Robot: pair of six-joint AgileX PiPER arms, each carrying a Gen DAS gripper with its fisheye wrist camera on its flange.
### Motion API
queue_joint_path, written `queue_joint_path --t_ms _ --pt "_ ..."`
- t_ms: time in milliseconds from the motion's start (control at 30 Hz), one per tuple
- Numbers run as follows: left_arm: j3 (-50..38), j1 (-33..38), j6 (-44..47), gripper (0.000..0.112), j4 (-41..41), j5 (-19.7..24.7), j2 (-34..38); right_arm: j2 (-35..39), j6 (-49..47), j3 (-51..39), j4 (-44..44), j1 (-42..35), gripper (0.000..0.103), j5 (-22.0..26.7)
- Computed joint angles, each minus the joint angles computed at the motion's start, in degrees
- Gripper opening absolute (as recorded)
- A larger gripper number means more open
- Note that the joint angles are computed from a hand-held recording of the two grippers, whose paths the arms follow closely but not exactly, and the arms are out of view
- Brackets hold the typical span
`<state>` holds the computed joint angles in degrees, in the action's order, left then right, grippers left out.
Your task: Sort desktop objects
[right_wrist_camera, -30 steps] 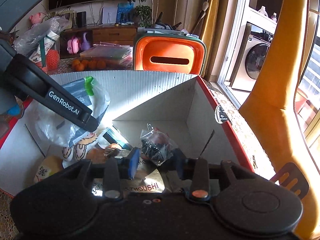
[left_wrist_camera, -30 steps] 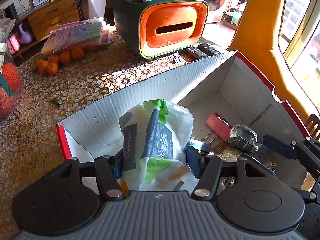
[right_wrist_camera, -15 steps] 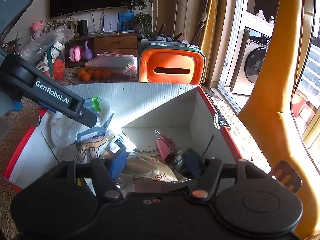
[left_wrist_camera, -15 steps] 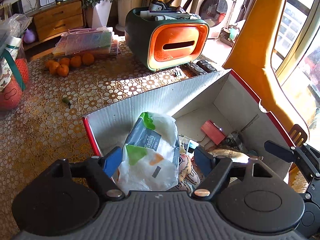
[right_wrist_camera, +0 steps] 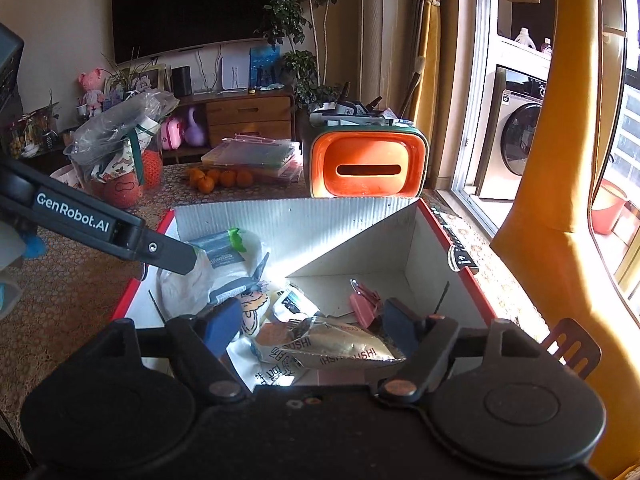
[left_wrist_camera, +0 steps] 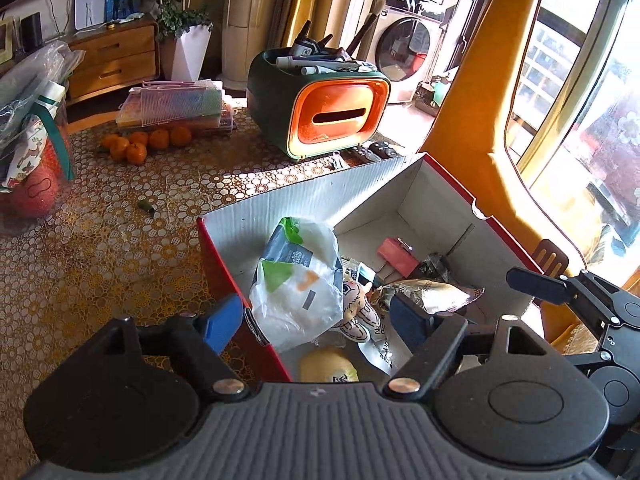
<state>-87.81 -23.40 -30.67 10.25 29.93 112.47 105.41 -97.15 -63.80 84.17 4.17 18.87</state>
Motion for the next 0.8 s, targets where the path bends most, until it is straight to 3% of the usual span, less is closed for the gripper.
queue_joint_path --t_ms 133,300,467,633,800 --pt "6.04 -0.9 -2.21 0.081 3.4 -3.45 -4.08 -2.07 -0.92 2.11 1.32 -0.43 0.081 1.52" --pt "13.7 -2.68 -12.75 0.081 15.38 -7.7 -9.33 -4.9 -3.33 5.05 4.36 -1.35 0.087 4.01" --pt "18.54 -3.61 -20.67 0.081 23.31 -9.0 -12.59 -7.02 -8.09 8.02 8.83 -1.33 0.09 5.02" --pt "23.4 -4.4 -27.25 0.087 29.21 -10.58 -15.61 -8.65 -10.86 10.73 12.86 -2.15 0.094 7.06" --pt "27.66 -5.39 -33.38 0.103 35.2 -12.36 -18.2 -10.25 -12.66 12.95 15.36 -3.04 0.099 8.16"
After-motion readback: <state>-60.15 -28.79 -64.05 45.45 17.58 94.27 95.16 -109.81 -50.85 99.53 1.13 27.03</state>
